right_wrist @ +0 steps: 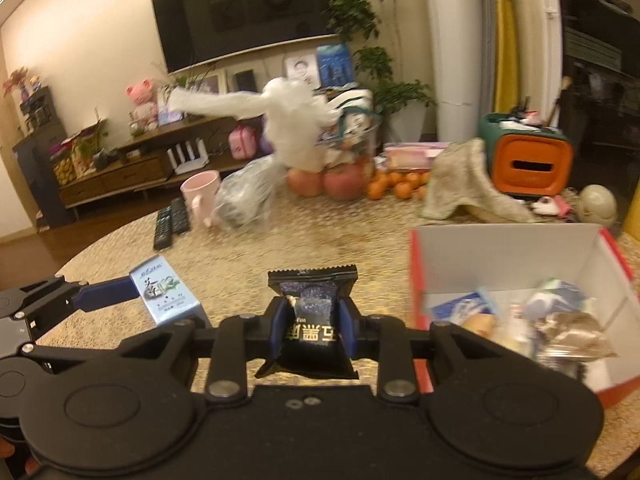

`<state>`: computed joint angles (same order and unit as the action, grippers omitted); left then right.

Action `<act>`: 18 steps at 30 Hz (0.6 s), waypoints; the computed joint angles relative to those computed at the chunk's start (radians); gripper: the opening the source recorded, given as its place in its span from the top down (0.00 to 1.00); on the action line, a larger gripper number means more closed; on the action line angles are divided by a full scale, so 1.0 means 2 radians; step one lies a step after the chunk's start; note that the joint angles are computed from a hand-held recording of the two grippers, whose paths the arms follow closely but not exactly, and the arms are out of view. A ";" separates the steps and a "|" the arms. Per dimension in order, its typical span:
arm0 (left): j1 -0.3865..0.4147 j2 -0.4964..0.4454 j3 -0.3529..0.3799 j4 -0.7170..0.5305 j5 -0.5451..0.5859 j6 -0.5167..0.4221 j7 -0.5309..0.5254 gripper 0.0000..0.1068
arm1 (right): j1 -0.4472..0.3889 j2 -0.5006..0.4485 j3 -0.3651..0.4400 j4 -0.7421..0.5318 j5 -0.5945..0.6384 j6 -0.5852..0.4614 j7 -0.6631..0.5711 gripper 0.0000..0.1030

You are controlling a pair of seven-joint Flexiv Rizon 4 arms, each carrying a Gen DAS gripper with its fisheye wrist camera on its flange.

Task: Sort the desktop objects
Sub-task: 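Lift and carry the carton and dark snack with both grippers over the box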

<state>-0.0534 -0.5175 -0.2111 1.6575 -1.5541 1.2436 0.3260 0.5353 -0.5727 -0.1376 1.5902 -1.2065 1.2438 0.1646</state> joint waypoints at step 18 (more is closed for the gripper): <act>-0.075 0.010 -0.015 0.013 0.021 0.025 -0.001 0.34 | -0.118 0.116 0.040 0.148 -0.195 -0.002 0.178 0.73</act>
